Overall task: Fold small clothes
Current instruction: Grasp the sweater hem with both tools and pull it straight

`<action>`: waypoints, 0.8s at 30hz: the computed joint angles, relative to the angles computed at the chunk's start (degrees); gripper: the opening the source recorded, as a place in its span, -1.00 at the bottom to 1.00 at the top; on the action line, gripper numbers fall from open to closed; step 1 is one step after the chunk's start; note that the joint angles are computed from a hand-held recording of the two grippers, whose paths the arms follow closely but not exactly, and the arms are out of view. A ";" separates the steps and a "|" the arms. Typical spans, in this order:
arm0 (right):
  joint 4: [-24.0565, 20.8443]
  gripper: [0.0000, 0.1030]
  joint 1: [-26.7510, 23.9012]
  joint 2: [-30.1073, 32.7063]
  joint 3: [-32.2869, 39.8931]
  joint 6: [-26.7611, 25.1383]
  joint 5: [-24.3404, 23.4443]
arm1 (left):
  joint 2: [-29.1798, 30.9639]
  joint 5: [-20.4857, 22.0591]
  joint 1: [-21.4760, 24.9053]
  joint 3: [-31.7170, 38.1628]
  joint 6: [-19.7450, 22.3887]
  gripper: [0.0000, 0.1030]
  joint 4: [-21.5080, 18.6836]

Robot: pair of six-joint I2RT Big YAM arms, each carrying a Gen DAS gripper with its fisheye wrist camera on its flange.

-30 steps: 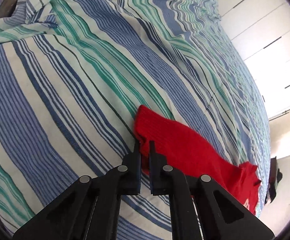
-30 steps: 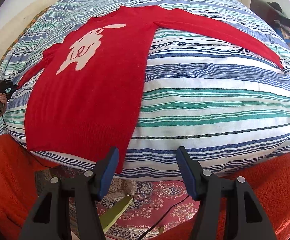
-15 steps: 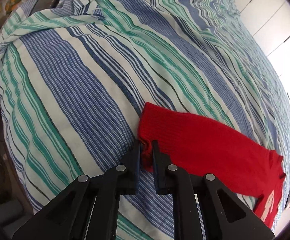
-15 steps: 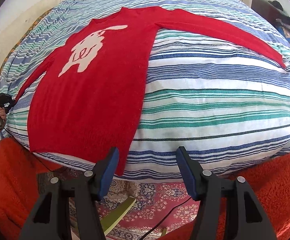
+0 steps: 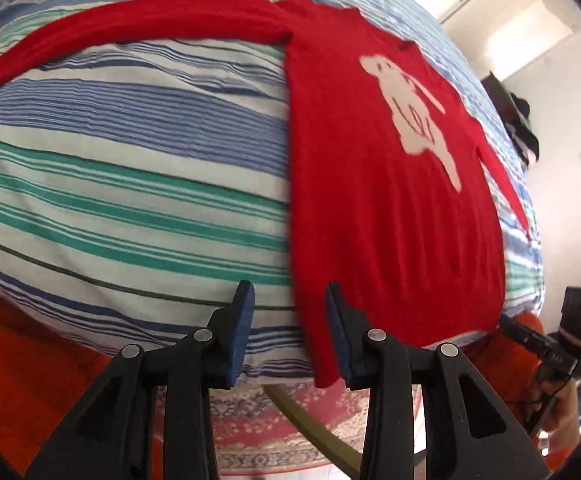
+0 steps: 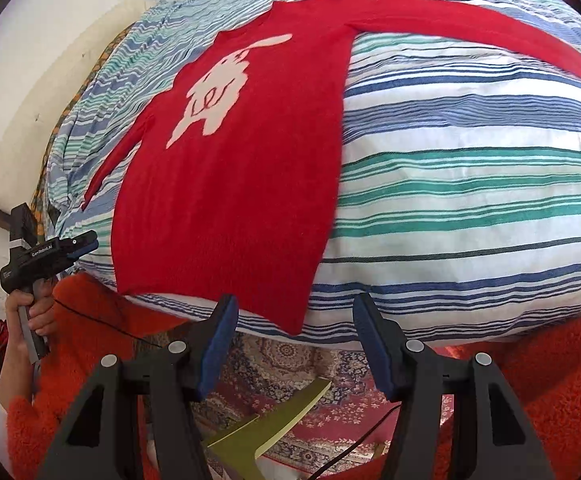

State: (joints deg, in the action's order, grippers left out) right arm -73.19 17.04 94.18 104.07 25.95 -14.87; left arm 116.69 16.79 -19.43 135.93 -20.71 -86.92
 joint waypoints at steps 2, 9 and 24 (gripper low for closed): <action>-0.33 0.16 0.29 1.31 0.34 -0.72 -1.98 | 0.28 0.42 -2.05 -1.02 0.78 -0.21 -0.37; -2.68 -0.91 1.43 2.19 0.69 -0.32 1.78 | -0.79 -0.29 -3.27 -2.96 3.93 -0.94 -2.40; -0.87 0.23 5.09 -3.01 0.75 1.03 25.56 | -15.85 -19.96 -3.75 -19.05 -2.33 0.59 16.91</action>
